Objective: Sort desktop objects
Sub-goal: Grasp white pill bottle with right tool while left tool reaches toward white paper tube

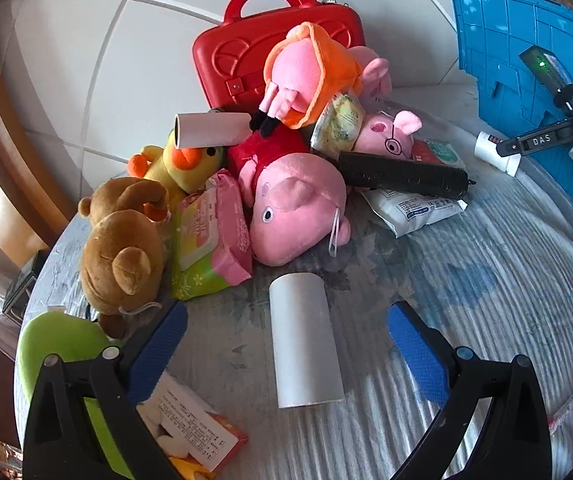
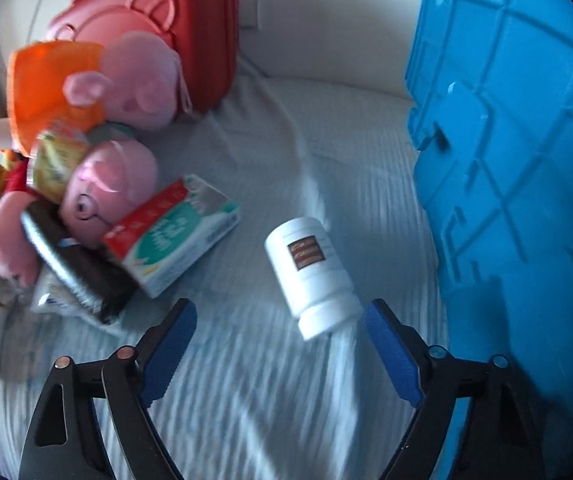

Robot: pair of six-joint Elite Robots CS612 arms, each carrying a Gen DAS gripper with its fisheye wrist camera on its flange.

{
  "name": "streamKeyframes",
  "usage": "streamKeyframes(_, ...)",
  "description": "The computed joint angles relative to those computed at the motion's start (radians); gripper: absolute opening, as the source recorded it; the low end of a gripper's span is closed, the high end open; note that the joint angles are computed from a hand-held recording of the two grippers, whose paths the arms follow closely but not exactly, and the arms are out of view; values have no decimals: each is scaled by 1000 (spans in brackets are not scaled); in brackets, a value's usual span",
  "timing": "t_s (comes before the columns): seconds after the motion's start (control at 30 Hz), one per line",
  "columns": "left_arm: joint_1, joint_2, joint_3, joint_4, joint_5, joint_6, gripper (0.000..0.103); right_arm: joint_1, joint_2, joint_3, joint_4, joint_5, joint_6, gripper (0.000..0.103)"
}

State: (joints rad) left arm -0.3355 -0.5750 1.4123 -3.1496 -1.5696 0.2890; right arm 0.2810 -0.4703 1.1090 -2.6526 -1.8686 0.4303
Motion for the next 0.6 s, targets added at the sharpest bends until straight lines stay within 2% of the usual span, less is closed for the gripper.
streamKeyframes(0.13,1,35,-59,78,-15,-13,102,-25,35,-48,44,38,-5,81)
streamKeyframes(0.17,2,43,-70,92,-14,-12,102,-30,42,-58,55,47,-9,76)
streamKeyframes(0.2,2,49,-80,110,-14,-13,102,-34,47,-65,69,60,-12,65)
streamKeyframes(0.27,6,62,-103,150,-18,-24,102,-40,56,-80,110,79,-17,53)
streamKeyframes(0.33,11,73,-119,168,-23,-38,102,-47,55,-70,91,104,5,48)
streamKeyframes(0.4,17,82,-137,196,-36,-57,101,-48,55,-72,96,102,11,47)
streamKeyframes(0.5,25,90,-153,238,-48,-73,86,-45,54,-68,96,101,11,47)
streamKeyframes(0.57,34,93,-167,281,-85,-88,74,-41,50,-58,82,93,14,47)
streamKeyframes(0.6,37,93,-170,299,-104,-95,63,-38,48,-51,73,90,15,47)
